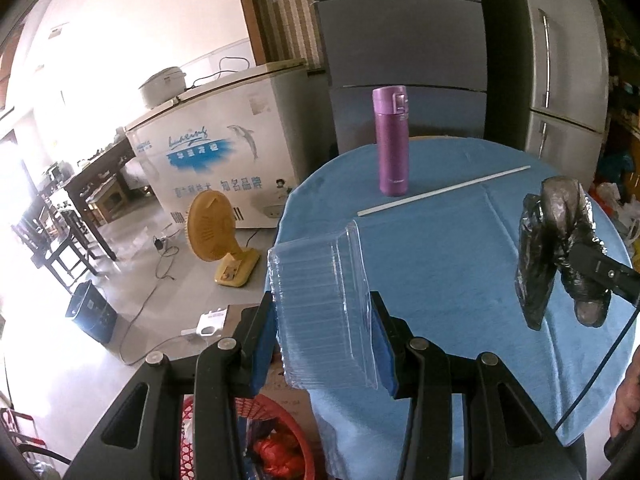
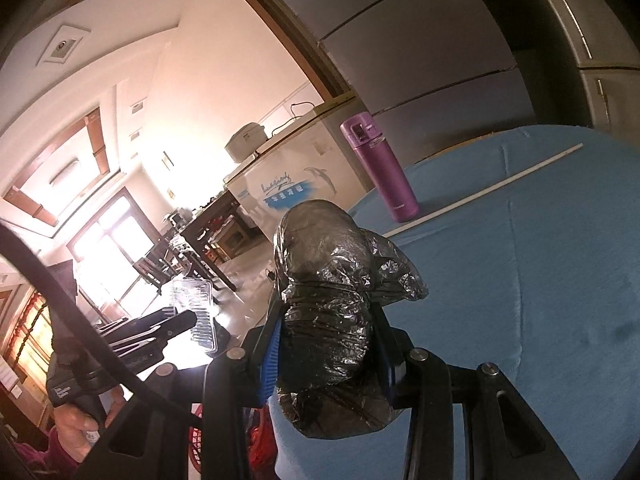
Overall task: Collect trash
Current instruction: 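Carry the clear container in the left tool while the right tool carries the black bag toward the basket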
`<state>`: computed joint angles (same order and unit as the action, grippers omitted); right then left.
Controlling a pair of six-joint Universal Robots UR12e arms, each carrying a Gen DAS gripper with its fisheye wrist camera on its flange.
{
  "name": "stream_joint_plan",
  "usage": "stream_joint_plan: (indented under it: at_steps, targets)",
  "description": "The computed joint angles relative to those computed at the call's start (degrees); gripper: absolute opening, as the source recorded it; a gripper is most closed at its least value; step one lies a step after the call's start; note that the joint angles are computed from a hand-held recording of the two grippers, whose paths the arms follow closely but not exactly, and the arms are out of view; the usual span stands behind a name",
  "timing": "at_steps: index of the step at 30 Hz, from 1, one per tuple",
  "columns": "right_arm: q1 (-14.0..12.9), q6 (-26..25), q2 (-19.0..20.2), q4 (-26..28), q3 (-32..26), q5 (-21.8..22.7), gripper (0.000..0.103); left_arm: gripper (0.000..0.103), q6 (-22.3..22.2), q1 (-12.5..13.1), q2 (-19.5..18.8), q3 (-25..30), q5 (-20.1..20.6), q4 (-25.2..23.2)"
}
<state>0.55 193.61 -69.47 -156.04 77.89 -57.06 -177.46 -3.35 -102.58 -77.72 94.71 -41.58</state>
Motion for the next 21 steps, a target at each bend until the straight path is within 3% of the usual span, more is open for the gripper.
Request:
stream_joint_plan:
  at_steps: [21]
  targets:
    - [2.7,-5.8,2.7,8.4,-4.3,3.9,0.042,0.045,-3.3,2.2,1.3,-4.1,4.0,-2.5]
